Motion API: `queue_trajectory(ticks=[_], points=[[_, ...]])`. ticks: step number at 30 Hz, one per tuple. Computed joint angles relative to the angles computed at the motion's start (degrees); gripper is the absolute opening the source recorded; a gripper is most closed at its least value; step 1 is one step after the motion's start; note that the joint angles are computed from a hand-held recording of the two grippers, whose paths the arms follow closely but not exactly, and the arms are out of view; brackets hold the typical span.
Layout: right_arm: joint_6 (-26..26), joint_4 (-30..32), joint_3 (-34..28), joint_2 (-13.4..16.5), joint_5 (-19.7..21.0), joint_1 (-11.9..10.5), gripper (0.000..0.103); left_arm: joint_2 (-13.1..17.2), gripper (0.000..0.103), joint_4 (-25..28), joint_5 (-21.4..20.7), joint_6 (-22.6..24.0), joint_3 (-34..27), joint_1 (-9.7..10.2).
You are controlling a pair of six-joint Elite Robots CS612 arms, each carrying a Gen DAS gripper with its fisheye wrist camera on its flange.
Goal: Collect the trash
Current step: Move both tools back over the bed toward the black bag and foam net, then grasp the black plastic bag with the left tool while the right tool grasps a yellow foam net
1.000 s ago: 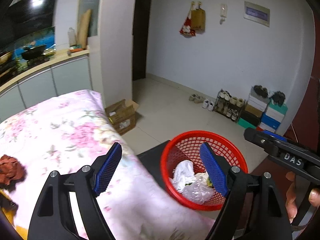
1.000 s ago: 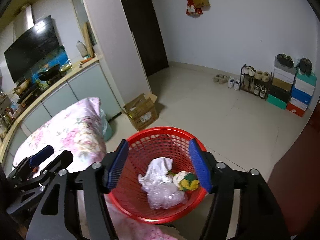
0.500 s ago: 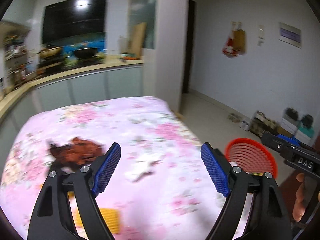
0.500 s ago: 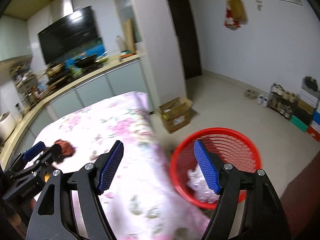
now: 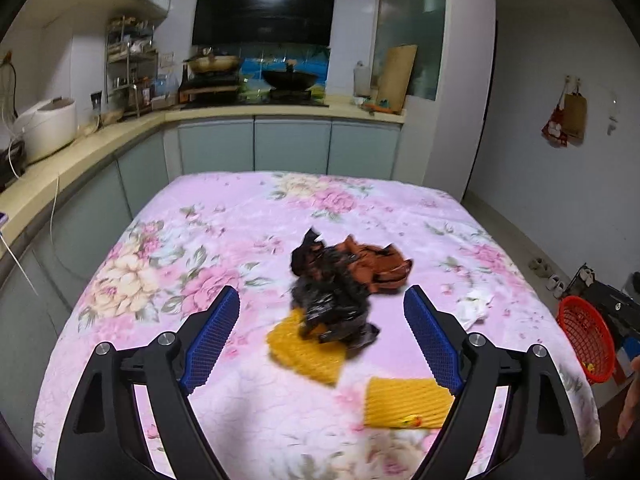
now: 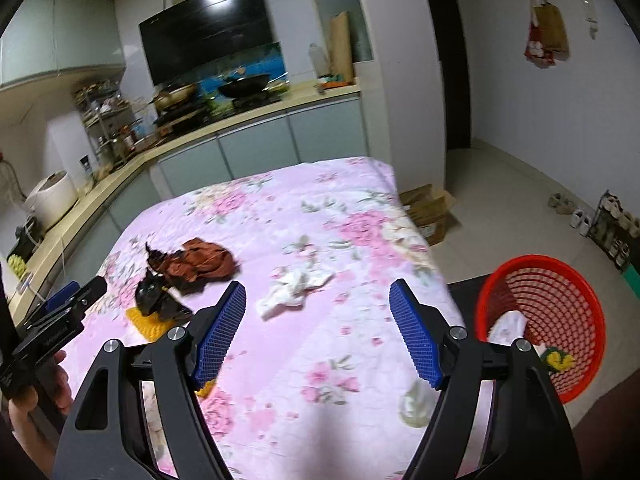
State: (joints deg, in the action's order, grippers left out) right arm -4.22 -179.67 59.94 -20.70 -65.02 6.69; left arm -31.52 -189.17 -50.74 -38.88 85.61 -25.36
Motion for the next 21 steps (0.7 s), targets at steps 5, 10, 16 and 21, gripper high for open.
queue_trajectory(ticks=[5, 10, 16, 21], points=[[-2.0, 2.1, -1.4, 0.7, 0.1, 1.1, 0.073, 1.5, 0.082, 1.0, -4.7, 0.3, -2.0, 1.41], [-5.7, 5.5, -2.3, 1.2, 0.0, 1.9, 0.073, 3.5, 0.082, 3.2, -8.8, 1.3, -4.8, 2.72], [-6.1, 8.9, -4.6, 2.5, -0.5, 2.4, 0.073, 5.5, 0.081, 5.8, -9.8, 3.6, -8.9, 3.53], [-7.9, 11.5, -6.2, 3.4, 0.1, 2.8, 0.073, 6.3, 0.057, 6.2, -11.0, 5.6, -10.5, 3.93]])
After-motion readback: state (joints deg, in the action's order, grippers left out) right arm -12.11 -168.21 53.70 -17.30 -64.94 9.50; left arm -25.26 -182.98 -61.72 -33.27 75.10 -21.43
